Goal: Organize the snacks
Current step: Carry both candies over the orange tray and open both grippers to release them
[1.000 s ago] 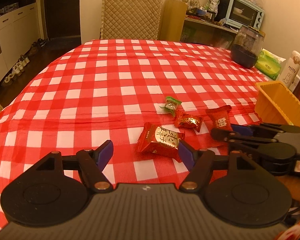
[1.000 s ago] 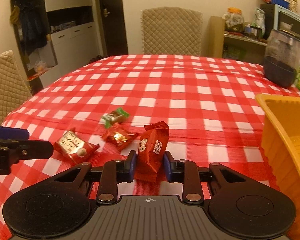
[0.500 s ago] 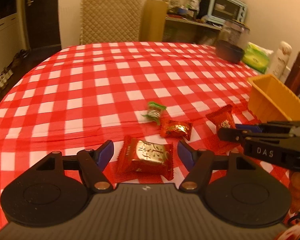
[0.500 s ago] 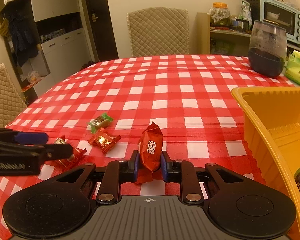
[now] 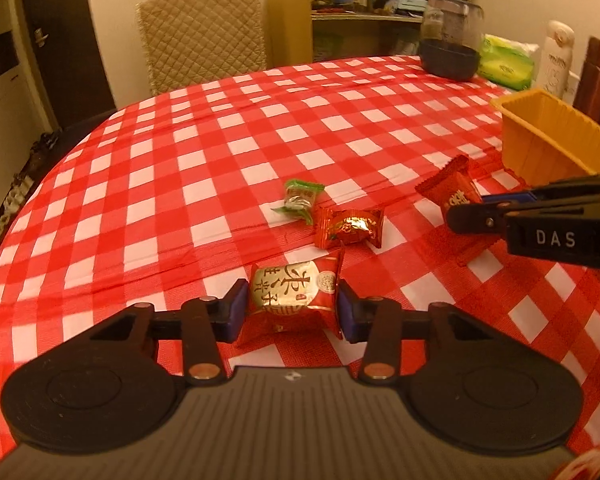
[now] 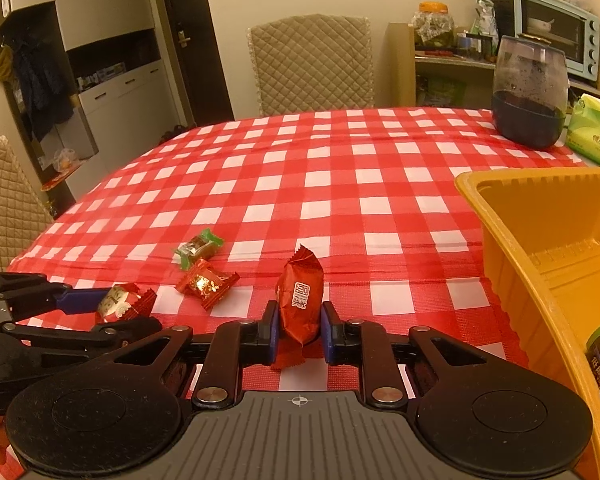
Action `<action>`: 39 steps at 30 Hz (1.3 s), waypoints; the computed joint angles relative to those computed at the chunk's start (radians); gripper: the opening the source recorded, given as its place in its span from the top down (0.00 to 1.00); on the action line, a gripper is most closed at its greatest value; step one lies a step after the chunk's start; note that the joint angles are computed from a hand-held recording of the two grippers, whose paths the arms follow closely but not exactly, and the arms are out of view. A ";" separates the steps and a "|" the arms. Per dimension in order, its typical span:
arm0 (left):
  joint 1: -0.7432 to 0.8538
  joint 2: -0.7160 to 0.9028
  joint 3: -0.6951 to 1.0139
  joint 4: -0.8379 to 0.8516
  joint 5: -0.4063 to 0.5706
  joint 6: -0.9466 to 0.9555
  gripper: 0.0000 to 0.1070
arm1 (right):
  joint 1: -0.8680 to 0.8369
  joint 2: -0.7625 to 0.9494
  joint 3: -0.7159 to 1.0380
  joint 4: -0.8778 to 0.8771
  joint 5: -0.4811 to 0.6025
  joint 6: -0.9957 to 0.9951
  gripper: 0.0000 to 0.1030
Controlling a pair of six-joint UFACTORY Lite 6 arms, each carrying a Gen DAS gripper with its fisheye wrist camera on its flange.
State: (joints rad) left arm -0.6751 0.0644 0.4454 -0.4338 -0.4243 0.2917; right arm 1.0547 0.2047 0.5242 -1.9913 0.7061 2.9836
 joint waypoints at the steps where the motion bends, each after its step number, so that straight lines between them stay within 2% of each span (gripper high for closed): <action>1: -0.003 -0.014 -0.007 -0.013 0.004 0.000 0.61 | 0.005 -0.008 -0.005 0.010 0.002 -0.005 0.80; 4: -0.041 -0.055 -0.022 -0.142 0.023 0.079 0.62 | 0.025 -0.038 -0.024 0.042 0.007 -0.018 0.80; 10: -0.115 -0.196 -0.083 -0.326 0.070 0.110 0.62 | 0.104 -0.143 -0.093 0.152 0.024 -0.051 0.80; 16: -0.282 -0.369 -0.151 -0.748 0.044 0.391 0.62 | 0.297 -0.291 -0.186 0.408 0.091 -0.108 0.80; 21: -0.497 -0.485 -0.188 -1.107 -0.044 0.557 0.62 | 0.526 -0.395 -0.238 0.668 0.192 -0.137 0.81; 25: -0.725 -0.515 -0.181 -1.324 -0.199 0.601 0.62 | 0.728 -0.420 -0.239 0.863 0.277 -0.136 0.81; 31: -0.977 -0.522 -0.141 -1.518 -0.372 0.578 0.62 | 1.002 -0.386 -0.163 1.095 0.422 -0.088 0.81; 36: -1.129 -0.493 -0.075 -1.620 -0.503 0.552 0.62 | 1.165 -0.327 -0.069 1.235 0.522 -0.034 0.81; 39: -1.189 -0.473 -0.039 -1.657 -0.544 0.528 0.62 | 1.253 -0.305 -0.019 1.322 0.582 0.009 0.81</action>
